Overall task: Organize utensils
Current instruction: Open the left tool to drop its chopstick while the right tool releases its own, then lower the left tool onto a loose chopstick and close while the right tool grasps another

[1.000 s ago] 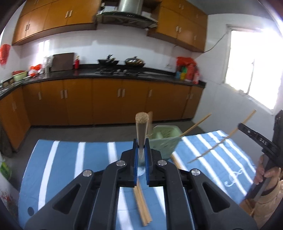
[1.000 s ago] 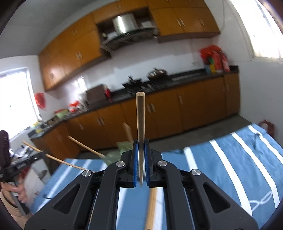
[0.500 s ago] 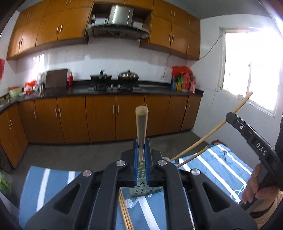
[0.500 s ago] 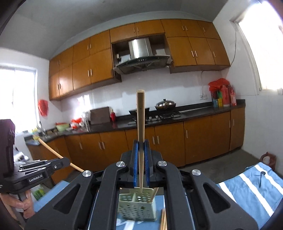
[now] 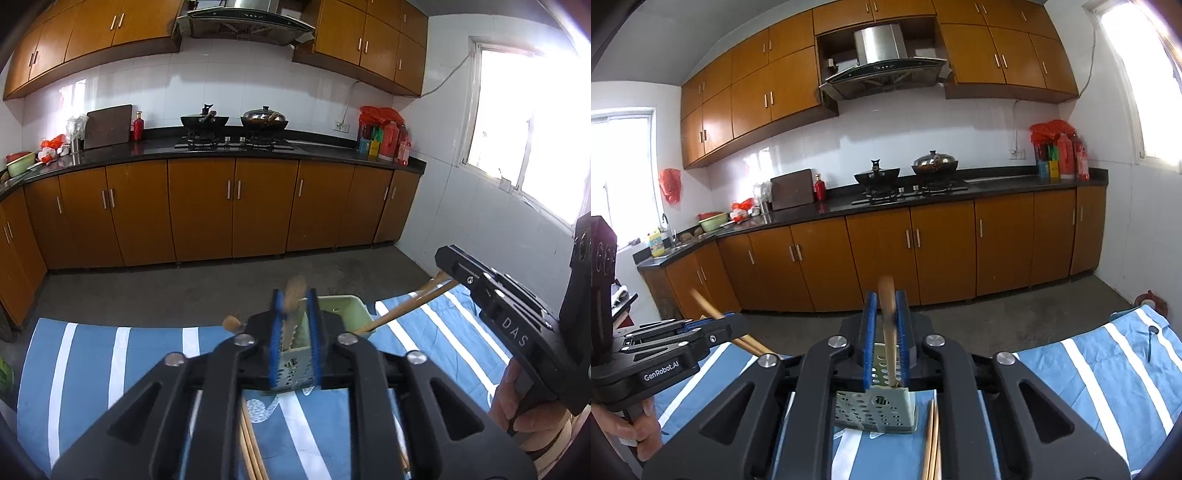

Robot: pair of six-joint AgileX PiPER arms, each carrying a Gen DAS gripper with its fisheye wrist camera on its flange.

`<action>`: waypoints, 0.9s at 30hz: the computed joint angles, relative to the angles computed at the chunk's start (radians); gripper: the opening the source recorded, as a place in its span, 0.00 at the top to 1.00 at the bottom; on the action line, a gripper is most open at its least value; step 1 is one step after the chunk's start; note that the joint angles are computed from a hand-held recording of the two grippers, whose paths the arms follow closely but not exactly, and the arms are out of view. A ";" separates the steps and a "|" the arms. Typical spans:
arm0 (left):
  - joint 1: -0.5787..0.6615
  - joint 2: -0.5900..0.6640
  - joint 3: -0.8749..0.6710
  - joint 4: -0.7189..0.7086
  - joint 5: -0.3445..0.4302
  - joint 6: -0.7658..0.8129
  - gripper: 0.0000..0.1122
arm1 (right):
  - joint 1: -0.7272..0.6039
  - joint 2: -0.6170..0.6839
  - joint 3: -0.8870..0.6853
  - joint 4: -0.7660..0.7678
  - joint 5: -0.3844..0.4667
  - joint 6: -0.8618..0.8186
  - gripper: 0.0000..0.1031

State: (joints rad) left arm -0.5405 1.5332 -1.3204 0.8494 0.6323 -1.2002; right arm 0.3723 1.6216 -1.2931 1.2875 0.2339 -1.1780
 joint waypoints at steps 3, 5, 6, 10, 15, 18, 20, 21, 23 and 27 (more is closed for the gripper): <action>-0.014 -0.027 0.018 0.040 -0.001 -0.047 0.81 | 0.002 -0.009 -0.009 -0.033 -0.001 0.043 0.86; -0.035 -0.059 0.036 0.084 0.018 -0.095 0.81 | -0.009 -0.037 0.006 -0.013 0.007 0.032 0.86; -0.044 -0.074 0.047 0.102 0.026 -0.115 0.80 | -0.016 -0.052 0.017 0.021 0.012 0.003 0.86; -0.104 -0.173 0.126 0.185 0.095 -0.216 0.78 | -0.073 -0.150 0.112 0.152 0.037 -0.111 0.86; -0.203 -0.309 0.330 0.253 0.236 -0.367 0.73 | -0.159 -0.205 0.253 0.032 0.035 -0.028 0.82; -0.205 -0.329 0.466 0.221 0.242 -0.424 0.72 | -0.188 -0.130 0.310 -0.183 0.049 0.143 0.82; -0.180 -0.327 0.549 0.181 0.198 -0.459 0.72 | -0.188 -0.053 0.330 -0.288 0.071 0.230 0.82; -0.162 -0.316 0.605 0.173 0.142 -0.502 0.72 | -0.183 -0.015 0.340 -0.298 0.081 0.236 0.82; -0.134 -0.288 0.673 0.181 0.062 -0.572 0.72 | -0.165 0.041 0.360 -0.280 0.089 0.216 0.82; -0.107 -0.205 0.745 0.223 -0.060 -0.704 0.72 | -0.134 0.100 0.383 -0.182 0.099 0.124 0.82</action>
State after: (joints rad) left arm -0.6470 1.3281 -0.5757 1.0720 0.5719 -1.9040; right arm 0.2379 1.7218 -0.9100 1.1054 0.3334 -1.0544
